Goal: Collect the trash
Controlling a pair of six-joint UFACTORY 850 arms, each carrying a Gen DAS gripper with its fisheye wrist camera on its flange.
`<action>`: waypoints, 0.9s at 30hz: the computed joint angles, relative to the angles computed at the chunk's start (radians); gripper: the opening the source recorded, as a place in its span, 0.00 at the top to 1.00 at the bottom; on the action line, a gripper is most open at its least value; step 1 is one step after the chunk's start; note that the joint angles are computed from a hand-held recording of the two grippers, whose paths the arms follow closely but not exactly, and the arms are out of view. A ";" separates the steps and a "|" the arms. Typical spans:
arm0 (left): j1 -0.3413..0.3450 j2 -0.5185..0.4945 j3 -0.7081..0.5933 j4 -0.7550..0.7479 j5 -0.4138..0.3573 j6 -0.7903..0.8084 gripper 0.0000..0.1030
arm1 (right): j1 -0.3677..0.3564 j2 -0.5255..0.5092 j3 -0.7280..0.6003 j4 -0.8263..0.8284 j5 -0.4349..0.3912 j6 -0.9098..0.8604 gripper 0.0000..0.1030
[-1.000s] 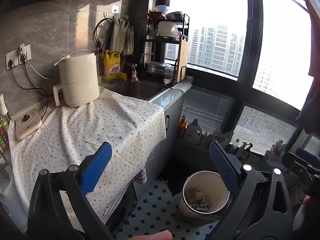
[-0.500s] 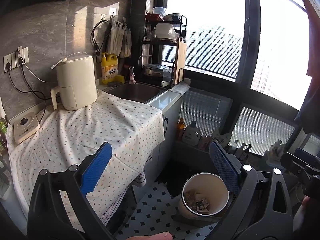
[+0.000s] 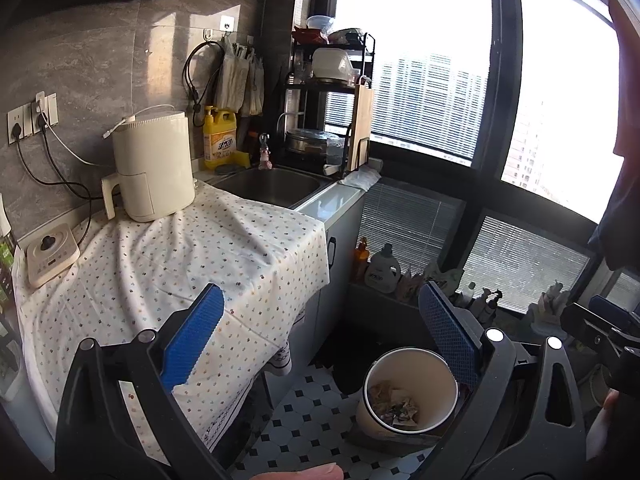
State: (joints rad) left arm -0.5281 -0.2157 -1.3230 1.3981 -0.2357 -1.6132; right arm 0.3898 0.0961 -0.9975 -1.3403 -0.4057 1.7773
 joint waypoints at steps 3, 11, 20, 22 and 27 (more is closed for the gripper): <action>0.001 0.000 -0.001 -0.006 0.001 0.008 0.06 | 0.001 -0.003 -0.003 -0.001 -0.002 0.001 0.08; 0.005 0.002 0.001 0.004 0.006 -0.001 0.06 | -0.004 -0.002 -0.003 0.001 0.003 -0.003 0.08; 0.003 0.002 0.001 0.002 0.002 0.004 0.06 | -0.001 -0.005 -0.006 0.015 -0.003 -0.009 0.08; 0.006 0.004 0.005 0.011 0.007 -0.006 0.06 | 0.000 -0.005 -0.005 0.019 -0.004 -0.012 0.08; 0.016 0.006 0.012 0.009 0.026 0.010 0.06 | 0.008 -0.006 -0.004 0.023 -0.015 -0.009 0.08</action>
